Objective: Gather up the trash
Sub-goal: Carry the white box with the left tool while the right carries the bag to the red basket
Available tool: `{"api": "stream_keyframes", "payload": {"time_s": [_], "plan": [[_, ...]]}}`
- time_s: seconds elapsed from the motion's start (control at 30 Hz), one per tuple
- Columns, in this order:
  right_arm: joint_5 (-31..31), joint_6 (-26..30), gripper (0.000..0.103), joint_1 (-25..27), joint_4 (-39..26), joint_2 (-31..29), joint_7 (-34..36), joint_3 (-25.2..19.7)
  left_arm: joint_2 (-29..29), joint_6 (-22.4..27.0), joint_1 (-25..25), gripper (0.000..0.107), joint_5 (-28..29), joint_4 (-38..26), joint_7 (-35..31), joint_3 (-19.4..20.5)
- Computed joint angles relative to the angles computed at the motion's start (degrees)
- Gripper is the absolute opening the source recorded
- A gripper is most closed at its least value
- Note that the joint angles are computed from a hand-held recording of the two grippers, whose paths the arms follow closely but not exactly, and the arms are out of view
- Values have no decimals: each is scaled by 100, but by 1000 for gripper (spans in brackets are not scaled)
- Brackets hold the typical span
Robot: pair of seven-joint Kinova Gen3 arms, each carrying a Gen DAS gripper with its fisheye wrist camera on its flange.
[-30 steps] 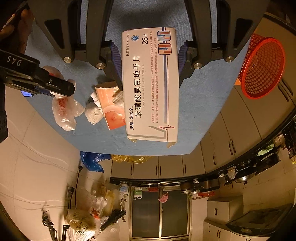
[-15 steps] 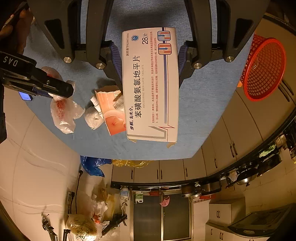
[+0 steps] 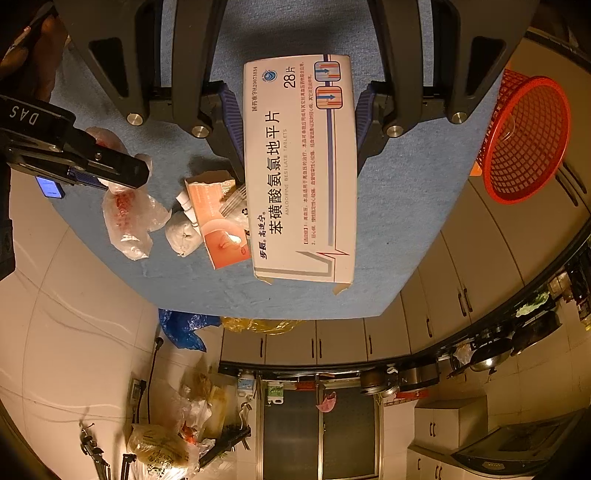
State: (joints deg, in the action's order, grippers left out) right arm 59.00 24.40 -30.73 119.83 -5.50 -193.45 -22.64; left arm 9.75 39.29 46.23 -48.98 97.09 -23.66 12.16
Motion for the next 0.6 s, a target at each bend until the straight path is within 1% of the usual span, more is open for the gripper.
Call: {"api": "stream_keyframes", "payload": {"time_s": [0.27, 0.6], "plan": [[-19, -34, 41, -23, -22, 35, 12, 27, -32, 13, -16, 49, -6, 8, 71, -6], [-127, -74, 41, -127, -136, 166, 179, 101, -172, -43, -154, 49, -71, 189, 247, 29]]}}
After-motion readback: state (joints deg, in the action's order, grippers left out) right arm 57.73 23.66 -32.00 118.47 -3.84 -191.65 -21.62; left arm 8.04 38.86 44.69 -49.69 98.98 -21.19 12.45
